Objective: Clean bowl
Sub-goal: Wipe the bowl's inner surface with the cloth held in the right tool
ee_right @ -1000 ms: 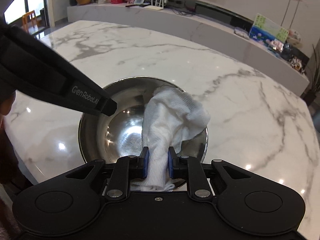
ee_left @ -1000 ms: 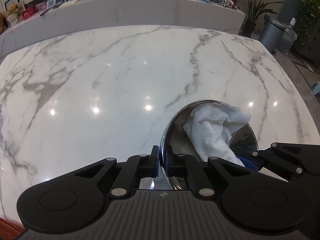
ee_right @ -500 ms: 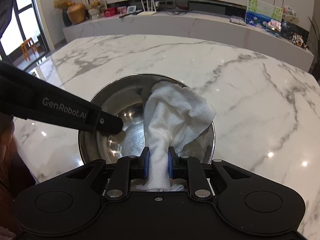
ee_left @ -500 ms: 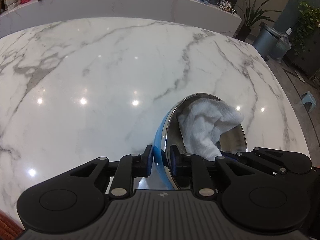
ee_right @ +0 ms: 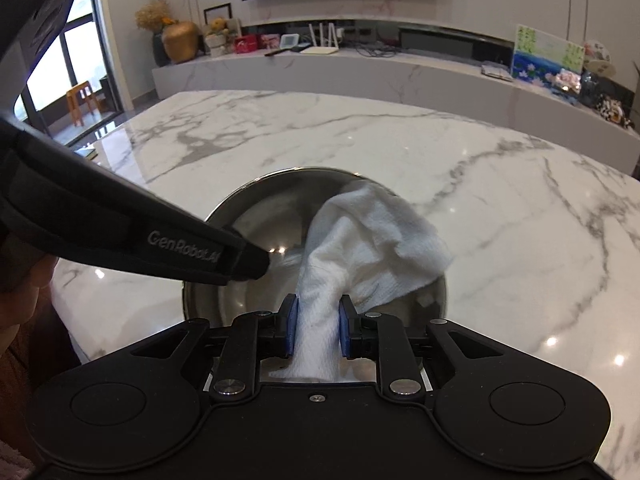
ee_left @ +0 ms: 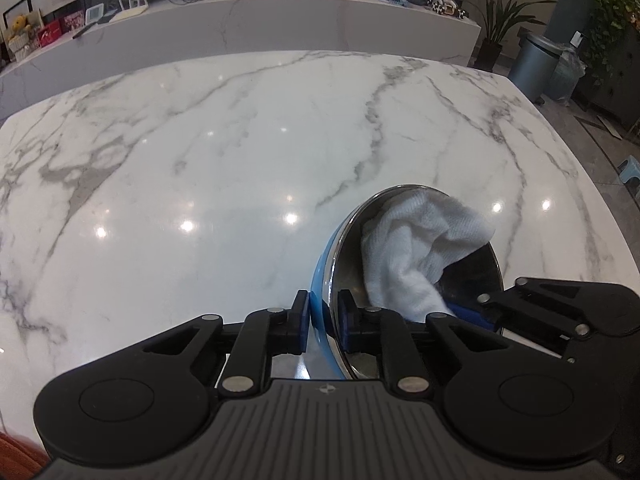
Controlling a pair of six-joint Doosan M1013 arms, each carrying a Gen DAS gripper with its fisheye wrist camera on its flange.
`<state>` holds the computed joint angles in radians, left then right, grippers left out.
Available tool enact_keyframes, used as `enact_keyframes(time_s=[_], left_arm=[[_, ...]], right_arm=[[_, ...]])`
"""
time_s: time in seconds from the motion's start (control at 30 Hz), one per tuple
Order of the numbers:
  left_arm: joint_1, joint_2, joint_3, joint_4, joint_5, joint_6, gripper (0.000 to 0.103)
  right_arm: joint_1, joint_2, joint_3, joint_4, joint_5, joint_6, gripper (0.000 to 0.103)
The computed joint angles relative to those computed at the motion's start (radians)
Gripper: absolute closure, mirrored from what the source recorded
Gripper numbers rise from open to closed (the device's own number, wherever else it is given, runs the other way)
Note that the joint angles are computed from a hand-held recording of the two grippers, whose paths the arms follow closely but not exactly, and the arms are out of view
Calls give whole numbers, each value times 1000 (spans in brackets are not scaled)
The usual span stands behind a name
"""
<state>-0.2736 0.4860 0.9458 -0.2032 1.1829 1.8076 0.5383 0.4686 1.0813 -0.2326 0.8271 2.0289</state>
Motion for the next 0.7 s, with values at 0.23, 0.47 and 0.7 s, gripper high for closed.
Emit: enact_keyframes(time_s=[0.23,0.47,0.7], left_arm=[[-10,-11,18,47,-37,14,95],[-14,-18,24,57,-55,22,95],[-4,-9,13,10,-31,10,92]], right_arm=[[13,11,-26,-81,76,41,87],[35,25,-41,-198,125,60,87],[11,7,-15,-95,73,94,87]])
